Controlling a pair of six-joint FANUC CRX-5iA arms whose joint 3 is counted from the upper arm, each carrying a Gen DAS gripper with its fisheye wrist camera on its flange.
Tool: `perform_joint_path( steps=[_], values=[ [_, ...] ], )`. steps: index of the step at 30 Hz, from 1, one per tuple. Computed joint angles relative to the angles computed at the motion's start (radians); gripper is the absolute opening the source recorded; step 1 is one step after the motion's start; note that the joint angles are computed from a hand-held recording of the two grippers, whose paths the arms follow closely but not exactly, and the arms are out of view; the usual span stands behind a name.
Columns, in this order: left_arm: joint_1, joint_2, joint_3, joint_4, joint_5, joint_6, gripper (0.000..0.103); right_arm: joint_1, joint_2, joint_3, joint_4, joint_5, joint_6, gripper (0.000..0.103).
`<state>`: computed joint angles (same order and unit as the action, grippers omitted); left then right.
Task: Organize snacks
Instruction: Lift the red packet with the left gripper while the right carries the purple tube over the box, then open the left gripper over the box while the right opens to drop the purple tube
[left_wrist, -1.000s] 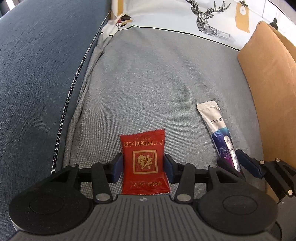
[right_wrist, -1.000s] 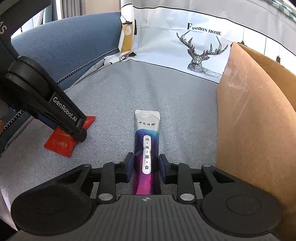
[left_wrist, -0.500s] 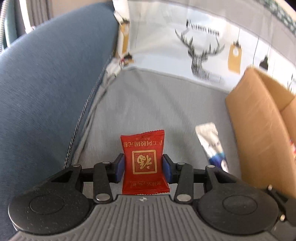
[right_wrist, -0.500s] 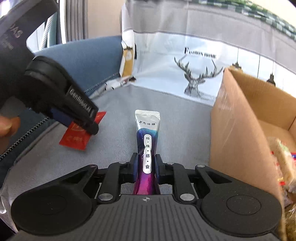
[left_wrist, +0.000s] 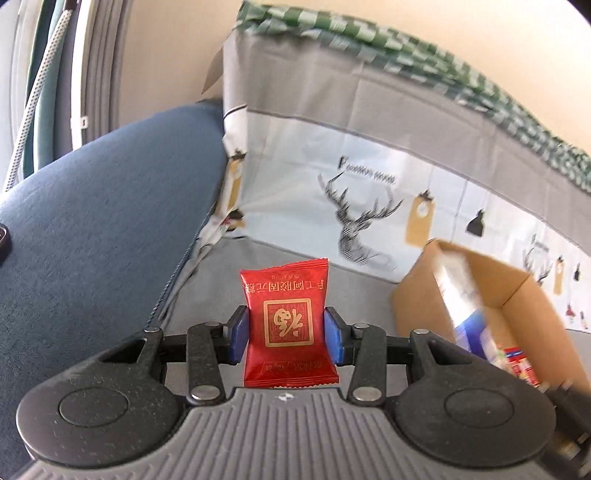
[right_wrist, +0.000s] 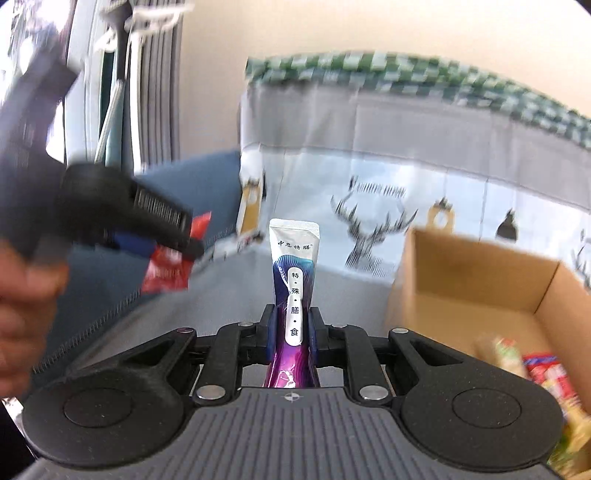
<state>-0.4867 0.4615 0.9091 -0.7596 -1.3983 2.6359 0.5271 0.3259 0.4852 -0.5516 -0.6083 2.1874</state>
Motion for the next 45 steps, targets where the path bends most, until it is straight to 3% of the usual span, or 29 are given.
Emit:
perform_joint_path(
  steps=[7,12,16,35,45],
  values=[
    [-0.015,0.038,0.055,-0.001,0.025,-0.02,0.047,-0.105,0.022,0.127,-0.081,-0.016,0.069,0.018],
    [-0.015,0.08,0.11,0.015,0.039,-0.04,0.047,-0.148,0.079,0.188,0.001,0.008,-0.055,0.018],
    [-0.014,0.118,0.162,0.032,0.042,-0.057,0.047,-0.171,0.105,0.205,0.063,-0.016,-0.147,0.018],
    [-0.004,0.237,0.333,0.107,0.086,-0.104,0.047,-0.244,0.142,0.223,0.093,0.015,-0.166,0.018],
    [-0.024,0.272,0.384,0.087,0.123,-0.097,0.047,-0.255,0.145,0.234,0.067,0.007,-0.155,0.018]
  ],
)
